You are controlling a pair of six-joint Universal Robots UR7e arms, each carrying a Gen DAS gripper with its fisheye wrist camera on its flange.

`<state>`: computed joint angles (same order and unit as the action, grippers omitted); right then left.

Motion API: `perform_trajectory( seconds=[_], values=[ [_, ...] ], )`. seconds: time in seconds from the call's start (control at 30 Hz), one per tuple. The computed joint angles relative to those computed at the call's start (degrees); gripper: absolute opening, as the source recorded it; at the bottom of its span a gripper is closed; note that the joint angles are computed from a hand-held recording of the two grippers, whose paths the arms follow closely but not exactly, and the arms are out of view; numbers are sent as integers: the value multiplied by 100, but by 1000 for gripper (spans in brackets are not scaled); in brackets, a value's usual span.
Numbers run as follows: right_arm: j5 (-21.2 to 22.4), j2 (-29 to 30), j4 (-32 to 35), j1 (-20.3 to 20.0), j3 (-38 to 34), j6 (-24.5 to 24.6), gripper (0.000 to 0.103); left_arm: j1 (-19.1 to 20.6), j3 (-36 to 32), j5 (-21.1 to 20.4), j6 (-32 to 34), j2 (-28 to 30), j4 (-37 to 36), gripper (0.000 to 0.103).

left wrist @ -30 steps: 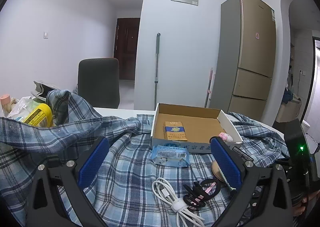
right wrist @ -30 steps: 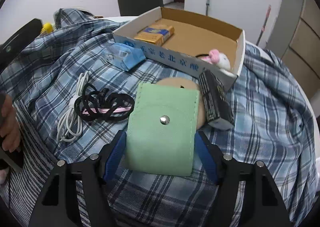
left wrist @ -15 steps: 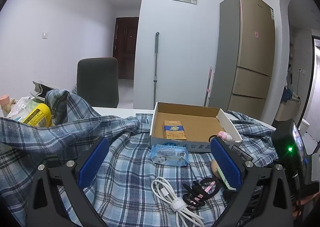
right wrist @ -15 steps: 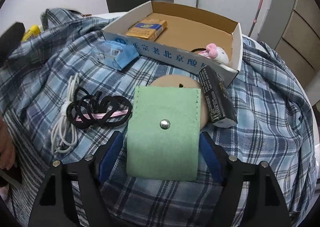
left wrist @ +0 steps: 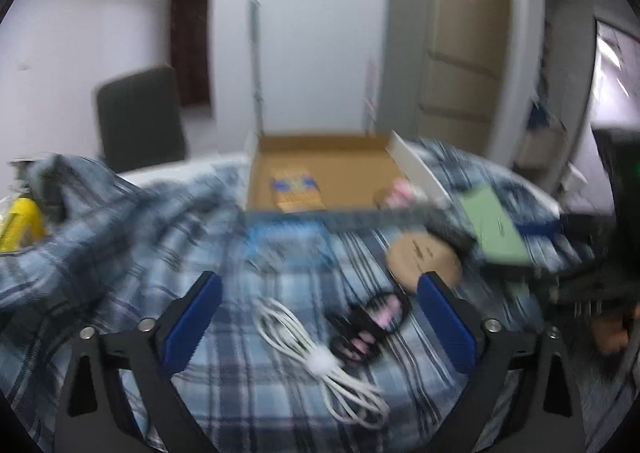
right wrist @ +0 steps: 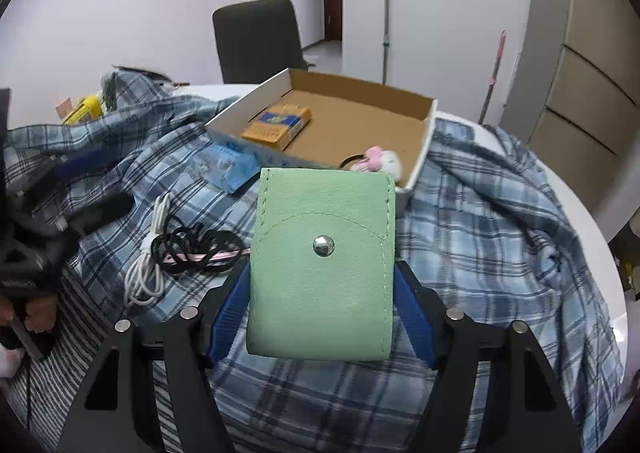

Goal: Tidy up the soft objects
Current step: 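Lift the green pouch with the right gripper while the left gripper grasps the black cable, then lower the pouch and black cable into the box and open both grippers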

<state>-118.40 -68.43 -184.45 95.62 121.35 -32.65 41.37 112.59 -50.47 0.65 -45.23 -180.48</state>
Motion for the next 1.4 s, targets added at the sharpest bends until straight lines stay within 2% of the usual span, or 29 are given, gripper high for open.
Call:
perform_trajectory(
  seconds=[0.03,0.1,0.23,0.37,0.43,0.63,0.7,0.73,0.77,0.83,0.87,1.2,1.4],
  values=[
    [49,-18,-74,-37,19,-28,69,38,-83,-187,-40,-41,449,96],
    [197,-82,-97,-133,55,-18,69,45,-174,-310,99,-47,899,96],
    [500,-140,146,-334,39,197,69,-80,-326,74,612,161,1286,93],
    [698,-223,294,-406,87,210,69,14,-703,43,556,305,2029,80],
    [748,-237,242,-404,126,153,69,118,-925,-102,404,364,2450,78],
    [828,-258,304,-408,163,67,69,291,-1199,-478,150,449,2942,67],
    [847,-267,341,-418,163,66,69,319,-1211,-524,134,454,2961,56],
    [842,-263,333,-416,162,64,69,331,-1216,-552,126,453,2974,44],
    [844,-261,337,-417,158,63,69,355,-1242,-602,135,476,2958,24],
    [830,-251,334,-413,153,66,69,367,-1144,-751,216,411,2757,10],
    [824,-245,330,-412,152,69,69,347,-1092,-721,247,396,2641,8],
    [882,-278,-66,-369,272,-35,69,-60,-295,-332,750,58,782,8],
    [801,-334,-429,-97,230,-131,69,-357,-236,-142,945,-57,53,8]
  ],
)
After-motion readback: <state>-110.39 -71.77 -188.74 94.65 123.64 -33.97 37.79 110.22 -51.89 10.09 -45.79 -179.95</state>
